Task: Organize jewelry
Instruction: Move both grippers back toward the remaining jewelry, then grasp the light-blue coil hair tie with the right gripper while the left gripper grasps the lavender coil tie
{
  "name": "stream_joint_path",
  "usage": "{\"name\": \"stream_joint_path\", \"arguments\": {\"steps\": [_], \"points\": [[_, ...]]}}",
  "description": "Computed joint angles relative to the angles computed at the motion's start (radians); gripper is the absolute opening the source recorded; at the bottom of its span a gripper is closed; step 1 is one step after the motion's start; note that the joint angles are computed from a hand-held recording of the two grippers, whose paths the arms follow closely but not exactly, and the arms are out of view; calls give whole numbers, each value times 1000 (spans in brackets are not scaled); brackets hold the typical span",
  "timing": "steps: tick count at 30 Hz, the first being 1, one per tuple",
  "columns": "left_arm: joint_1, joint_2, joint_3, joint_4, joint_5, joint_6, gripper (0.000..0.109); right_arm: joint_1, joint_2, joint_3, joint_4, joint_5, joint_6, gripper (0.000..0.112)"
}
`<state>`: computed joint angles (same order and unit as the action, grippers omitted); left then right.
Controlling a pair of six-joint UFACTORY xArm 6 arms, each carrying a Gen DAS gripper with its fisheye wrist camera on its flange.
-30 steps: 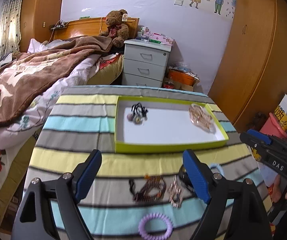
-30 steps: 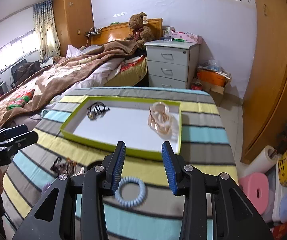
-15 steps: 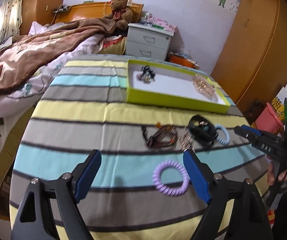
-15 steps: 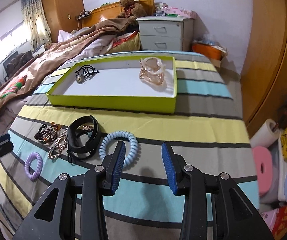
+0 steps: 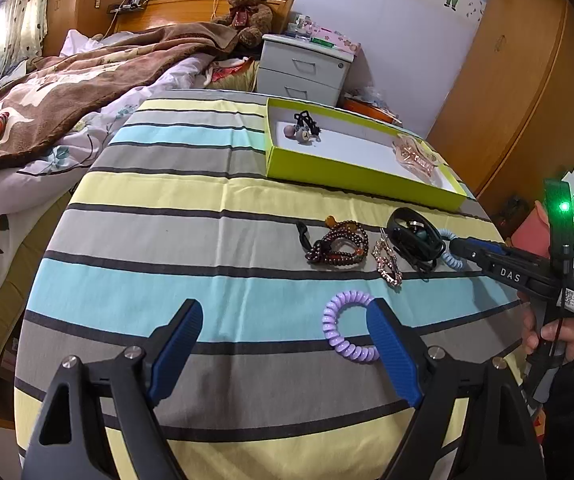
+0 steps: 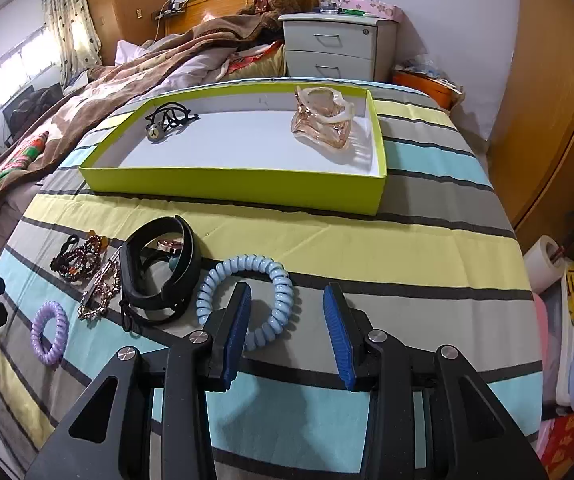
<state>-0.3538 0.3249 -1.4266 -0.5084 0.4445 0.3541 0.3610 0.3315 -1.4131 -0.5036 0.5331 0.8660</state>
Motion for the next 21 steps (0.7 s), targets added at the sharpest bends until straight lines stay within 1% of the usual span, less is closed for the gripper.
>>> {"name": "stream_joint_path", "arguments": {"steps": [2, 4, 6, 9, 15, 21], "points": [[0, 6, -8, 10, 9, -6, 85, 2, 2, -5, -7, 8, 8, 38], [-1, 9, -12, 12, 12, -6, 85, 7, 9, -18, -23, 27, 14, 28], [-1, 13, -17, 24, 16, -18, 85, 13, 10, -23, -60, 50, 35, 22], [-1, 18, -22, 40, 22, -32, 86, 11, 4, -14, -66, 46, 46, 11], [-4, 26, -32, 50, 36, -25, 85, -1, -19, 21, -71, 8, 74, 10], [-18, 41, -51, 86, 40, -40, 85, -19, -88, 93, -142, -41, 169, 10]]}}
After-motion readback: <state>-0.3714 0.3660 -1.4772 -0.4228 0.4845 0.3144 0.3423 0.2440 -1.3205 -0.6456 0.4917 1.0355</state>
